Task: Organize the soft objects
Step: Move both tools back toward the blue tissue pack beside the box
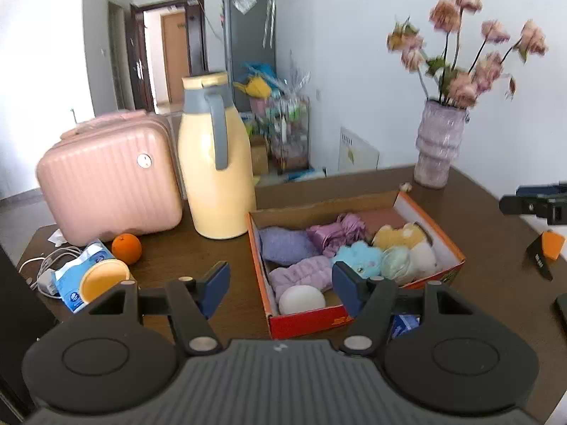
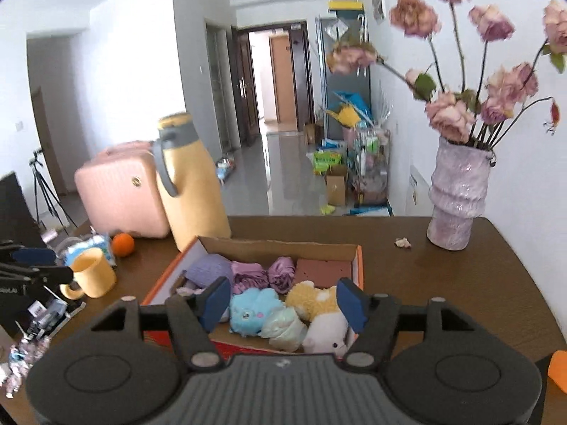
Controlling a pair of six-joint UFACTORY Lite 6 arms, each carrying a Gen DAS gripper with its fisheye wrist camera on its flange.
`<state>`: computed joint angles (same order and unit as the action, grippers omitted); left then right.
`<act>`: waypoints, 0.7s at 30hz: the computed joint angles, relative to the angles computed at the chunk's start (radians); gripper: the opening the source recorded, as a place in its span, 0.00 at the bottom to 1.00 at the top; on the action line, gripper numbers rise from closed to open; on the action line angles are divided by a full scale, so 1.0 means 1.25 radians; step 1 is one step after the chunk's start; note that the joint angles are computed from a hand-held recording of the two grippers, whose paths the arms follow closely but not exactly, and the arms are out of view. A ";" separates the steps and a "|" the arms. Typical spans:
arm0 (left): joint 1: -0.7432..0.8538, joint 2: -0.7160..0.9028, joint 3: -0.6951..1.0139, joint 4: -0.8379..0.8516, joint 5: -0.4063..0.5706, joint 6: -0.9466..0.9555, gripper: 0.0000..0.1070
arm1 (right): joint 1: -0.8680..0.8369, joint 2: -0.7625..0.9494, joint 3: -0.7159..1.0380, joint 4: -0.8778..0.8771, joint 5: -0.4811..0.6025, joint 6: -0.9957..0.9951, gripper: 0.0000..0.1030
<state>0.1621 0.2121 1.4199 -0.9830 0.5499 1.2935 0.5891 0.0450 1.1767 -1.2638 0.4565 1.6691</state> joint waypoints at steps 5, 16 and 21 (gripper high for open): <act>0.096 -0.263 -0.374 -0.348 0.015 0.404 0.68 | 0.213 -0.163 -0.269 -0.258 0.154 0.362 0.66; 0.533 -0.554 -0.929 -0.384 0.389 0.761 0.72 | 0.766 0.008 -0.494 -0.179 0.515 0.933 0.68; 0.575 -0.521 -0.952 -0.359 0.377 0.799 0.72 | 0.789 0.070 -0.481 -0.156 0.507 0.975 0.68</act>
<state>0.8808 -0.4392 0.2301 -1.4321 1.0206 2.2926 1.5753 0.1322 0.5749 -1.4587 1.0897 2.8875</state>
